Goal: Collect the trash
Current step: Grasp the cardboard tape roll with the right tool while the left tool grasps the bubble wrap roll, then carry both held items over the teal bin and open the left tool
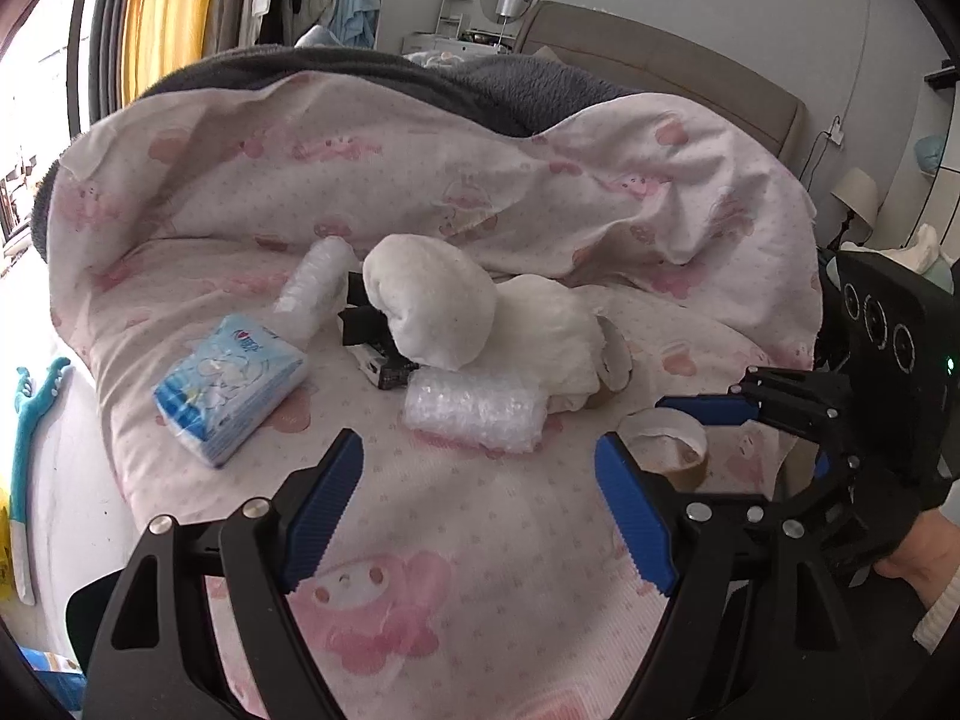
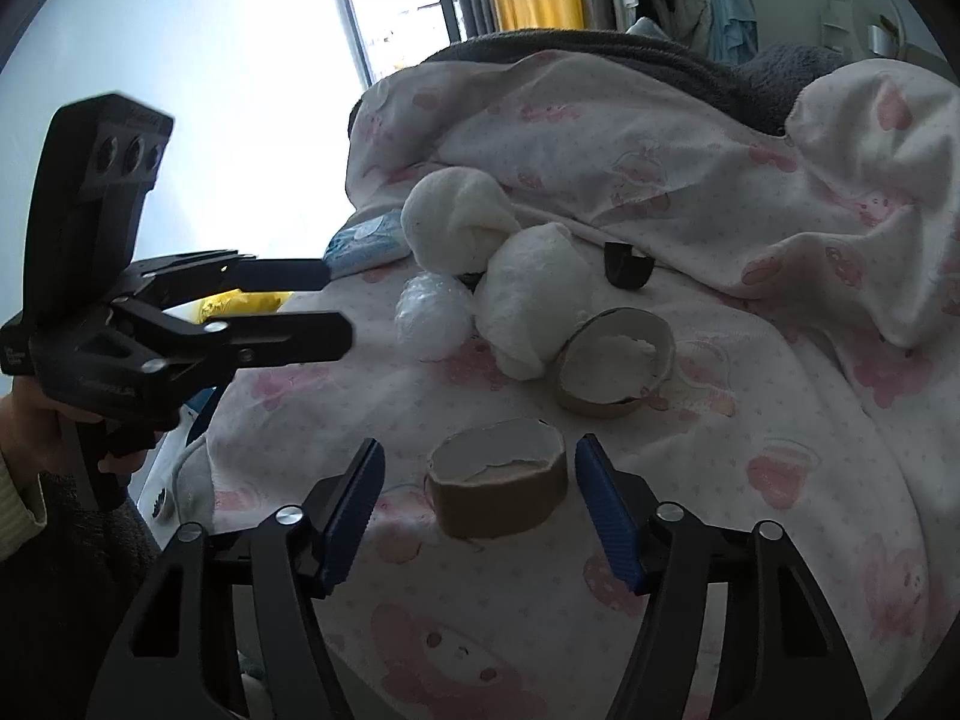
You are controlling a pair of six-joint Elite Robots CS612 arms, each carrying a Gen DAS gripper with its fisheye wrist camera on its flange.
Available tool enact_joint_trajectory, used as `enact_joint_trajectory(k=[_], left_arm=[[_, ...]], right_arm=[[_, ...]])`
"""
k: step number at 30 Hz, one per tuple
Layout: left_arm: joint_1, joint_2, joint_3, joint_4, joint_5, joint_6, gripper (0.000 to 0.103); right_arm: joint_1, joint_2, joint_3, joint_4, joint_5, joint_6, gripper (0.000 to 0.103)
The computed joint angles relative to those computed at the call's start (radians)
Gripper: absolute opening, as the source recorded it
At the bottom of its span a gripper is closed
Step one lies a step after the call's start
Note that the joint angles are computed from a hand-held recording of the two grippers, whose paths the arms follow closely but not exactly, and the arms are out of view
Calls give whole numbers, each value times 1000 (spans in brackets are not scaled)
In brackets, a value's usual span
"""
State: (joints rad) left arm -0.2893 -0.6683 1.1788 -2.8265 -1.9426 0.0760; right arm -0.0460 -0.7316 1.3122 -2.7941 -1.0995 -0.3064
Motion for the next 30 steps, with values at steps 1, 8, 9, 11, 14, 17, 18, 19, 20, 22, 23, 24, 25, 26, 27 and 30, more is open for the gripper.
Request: enact_joint_trajectory(k=[1, 8, 9, 11, 14, 17, 18, 19, 20, 22, 23, 24, 25, 26, 27, 30], left_arm=[[1, 7, -11, 10, -1, -2, 82], [2, 44, -71, 60, -10, -16, 79], [2, 48, -77, 65, -14, -18, 78], [2, 55, -89, 77, -22, -22, 77], [6, 67, -110, 96, -47, -32, 77], [8, 78, -130, 114, -65, -43, 77], [8, 82, -136, 121, -68, -43, 77], [7, 83, -139, 124, -69, -40, 77], [6, 86, -143, 125, -72, -37, 76], [7, 90, -150, 129, -90, -38, 67], [6, 90, -151, 129, -95, -39, 65], [5, 89, -149, 126, -92, -40, 63], [4, 87, -147, 124, -87, -41, 62], [4, 85, -147, 129, -84, -40, 61], [4, 84, -146, 129, -84, -42, 60], [6, 76, -135, 113, -84, -55, 60]], right_arm=[[2, 2, -5, 9, -8, -8, 61], [9, 9, -22, 50, -47, -18, 47], [8, 8, -21, 50, -48, -16, 46], [5, 8, -21, 51, -33, -9, 46], [0, 7, -21, 49, -10, 4, 46], [0, 8, -23, 51, 10, 14, 46], [0, 8, -24, 51, 13, 13, 46], [1, 9, -26, 50, 14, 12, 46], [2, 10, -28, 51, 13, 11, 46], [4, 15, -36, 57, 13, 11, 46], [5, 17, -39, 59, 11, 10, 46], [6, 18, -42, 60, 10, 10, 46], [7, 19, -44, 60, 11, 10, 46], [8, 20, -46, 59, 12, 11, 46], [9, 21, -48, 57, 15, 14, 46], [13, 21, -51, 50, 16, 15, 46]])
